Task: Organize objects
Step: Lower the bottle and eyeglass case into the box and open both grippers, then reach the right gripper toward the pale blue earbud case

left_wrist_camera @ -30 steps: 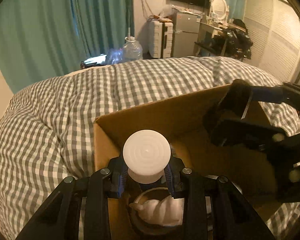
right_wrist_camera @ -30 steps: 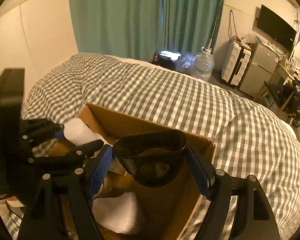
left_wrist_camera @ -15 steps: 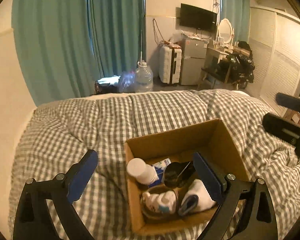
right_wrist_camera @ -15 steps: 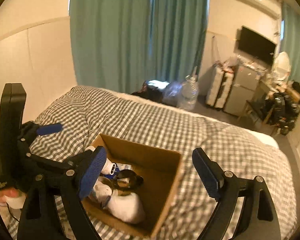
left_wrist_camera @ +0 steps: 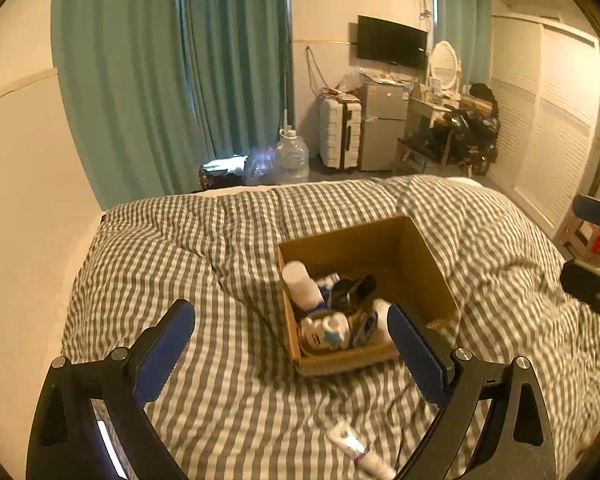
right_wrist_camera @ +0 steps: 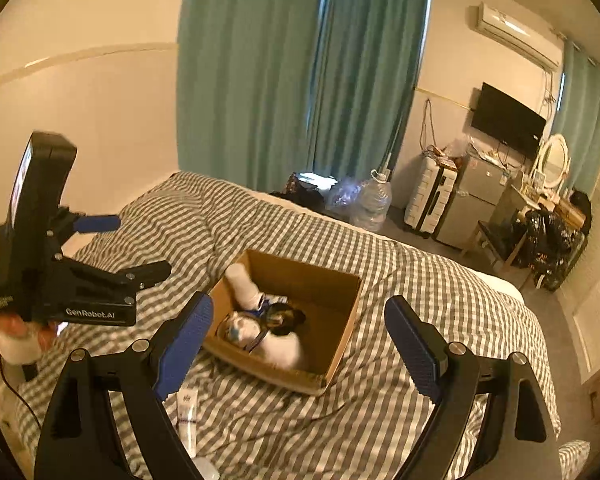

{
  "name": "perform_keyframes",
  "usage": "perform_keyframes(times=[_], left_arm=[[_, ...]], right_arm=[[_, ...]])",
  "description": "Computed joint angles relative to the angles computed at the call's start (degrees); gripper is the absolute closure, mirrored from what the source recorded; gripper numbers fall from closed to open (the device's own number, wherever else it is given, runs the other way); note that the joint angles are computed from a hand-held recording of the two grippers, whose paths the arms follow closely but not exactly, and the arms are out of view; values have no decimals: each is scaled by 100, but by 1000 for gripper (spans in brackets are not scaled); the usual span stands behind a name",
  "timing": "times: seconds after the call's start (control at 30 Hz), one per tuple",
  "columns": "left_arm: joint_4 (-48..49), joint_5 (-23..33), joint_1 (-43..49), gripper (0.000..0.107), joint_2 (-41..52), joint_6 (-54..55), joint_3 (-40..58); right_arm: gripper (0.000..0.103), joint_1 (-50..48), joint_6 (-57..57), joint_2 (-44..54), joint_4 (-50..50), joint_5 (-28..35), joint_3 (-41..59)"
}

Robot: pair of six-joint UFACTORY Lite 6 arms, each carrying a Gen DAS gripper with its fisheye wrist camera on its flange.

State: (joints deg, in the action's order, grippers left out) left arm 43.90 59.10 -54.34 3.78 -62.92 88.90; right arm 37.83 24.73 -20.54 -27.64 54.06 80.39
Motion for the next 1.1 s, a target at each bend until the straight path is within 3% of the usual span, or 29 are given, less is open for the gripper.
perform_keyframes(times=[0.2, 0.43, 0.5, 0.57, 0.83, 1.0, 1.1], left_arm=[[242, 86, -515, 8, -693, -688, -1242], [426, -199, -1081, 8, -945, -2254, -2856], [266, -542, -1099, 8, -997, -2436, -3202], [244, -527, -1203, 8, -930, -2700, -3381], [342, -941, -1265, 8, -881, -3173, -3982], [245, -1417, -965, 8, -836, -3129, -4247], [234, -1554, -854, 8, -766, -3073, -4264]], right_arm=[[15, 1195, 1230, -650, -719, 277, -1317], [15, 1274, 1407, -1016, 61, -693, -3286], [16, 1334, 1456, -835, 270, -983, -3792], [17, 1449, 1570, -668, 391, -1244, -4127], [35, 1364, 543, 260, 1446, -2022, -4585], [36, 1402, 202, 565, 1649, -2119, -4555], [47, 1389, 30, 759, 1779, -2151, -4545]])
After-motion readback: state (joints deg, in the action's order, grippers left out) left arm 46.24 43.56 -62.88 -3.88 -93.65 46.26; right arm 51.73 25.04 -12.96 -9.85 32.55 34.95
